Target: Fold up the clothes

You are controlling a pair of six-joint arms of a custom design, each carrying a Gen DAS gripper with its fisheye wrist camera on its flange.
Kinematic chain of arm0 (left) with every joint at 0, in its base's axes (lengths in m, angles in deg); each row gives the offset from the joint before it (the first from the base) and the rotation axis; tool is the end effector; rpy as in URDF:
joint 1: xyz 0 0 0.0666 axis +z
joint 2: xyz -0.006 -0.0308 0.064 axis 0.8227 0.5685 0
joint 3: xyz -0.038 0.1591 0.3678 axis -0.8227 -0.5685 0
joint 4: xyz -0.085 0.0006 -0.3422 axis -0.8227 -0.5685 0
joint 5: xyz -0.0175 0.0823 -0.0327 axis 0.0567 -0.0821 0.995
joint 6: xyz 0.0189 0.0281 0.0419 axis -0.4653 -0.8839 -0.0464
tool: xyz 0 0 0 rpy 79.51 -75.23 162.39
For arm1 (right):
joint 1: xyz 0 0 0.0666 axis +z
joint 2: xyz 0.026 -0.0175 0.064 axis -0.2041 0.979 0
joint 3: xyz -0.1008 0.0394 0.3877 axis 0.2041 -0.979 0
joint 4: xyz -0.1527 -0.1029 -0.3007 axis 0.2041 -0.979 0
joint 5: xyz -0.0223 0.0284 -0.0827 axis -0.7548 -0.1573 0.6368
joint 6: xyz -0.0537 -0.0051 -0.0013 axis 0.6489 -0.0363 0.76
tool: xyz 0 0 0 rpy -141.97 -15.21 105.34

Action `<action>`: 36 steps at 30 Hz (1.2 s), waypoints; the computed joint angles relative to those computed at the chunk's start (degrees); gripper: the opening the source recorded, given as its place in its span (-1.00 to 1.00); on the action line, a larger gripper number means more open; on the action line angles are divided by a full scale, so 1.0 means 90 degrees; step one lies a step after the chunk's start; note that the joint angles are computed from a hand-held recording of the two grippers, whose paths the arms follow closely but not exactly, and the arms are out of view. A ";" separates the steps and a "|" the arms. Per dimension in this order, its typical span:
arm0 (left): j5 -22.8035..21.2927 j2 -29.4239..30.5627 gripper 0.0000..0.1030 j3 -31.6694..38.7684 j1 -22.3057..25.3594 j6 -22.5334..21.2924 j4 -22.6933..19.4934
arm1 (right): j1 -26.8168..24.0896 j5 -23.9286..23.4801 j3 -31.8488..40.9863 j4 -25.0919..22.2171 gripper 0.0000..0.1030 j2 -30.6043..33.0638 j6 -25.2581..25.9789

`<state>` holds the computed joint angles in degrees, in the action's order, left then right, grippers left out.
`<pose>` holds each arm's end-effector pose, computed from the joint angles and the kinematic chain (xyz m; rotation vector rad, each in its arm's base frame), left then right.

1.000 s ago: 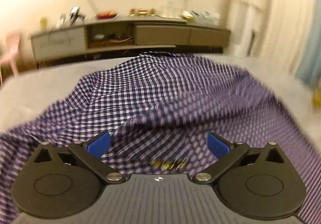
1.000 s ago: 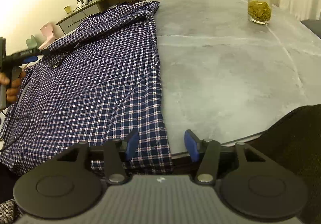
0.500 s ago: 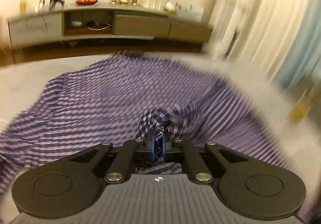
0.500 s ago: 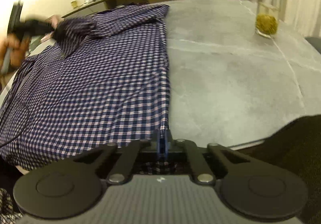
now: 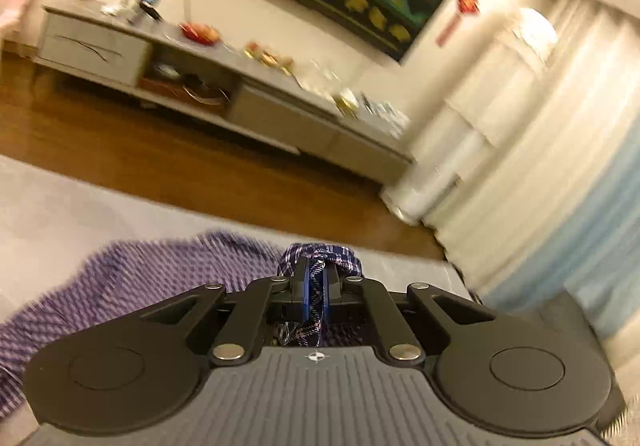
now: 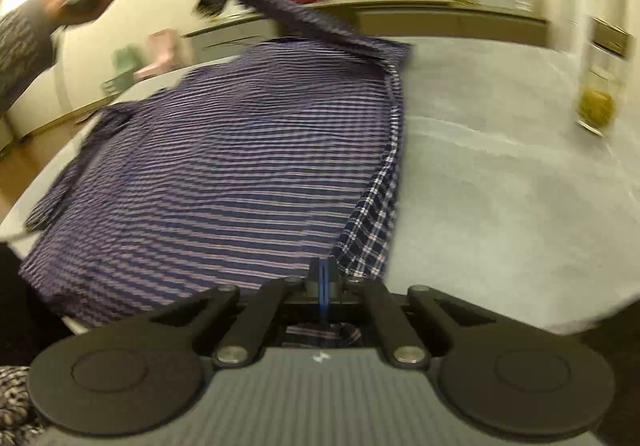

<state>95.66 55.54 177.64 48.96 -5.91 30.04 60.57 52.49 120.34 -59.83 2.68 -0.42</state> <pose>0.6348 -0.0913 0.5474 0.2065 2.1513 -0.8294 0.1225 0.3033 0.4156 0.2649 2.3300 0.1300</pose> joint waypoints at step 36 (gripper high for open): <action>-0.0686 -0.1010 -0.90 -0.1966 -0.0334 -0.1818 0.0004 | 0.0623 -0.2008 0.1104 -0.1344 -0.96 0.1016 0.2494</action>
<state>89.48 46.44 159.94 45.95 -22.27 30.08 66.18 34.42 130.28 -71.92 11.83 22.03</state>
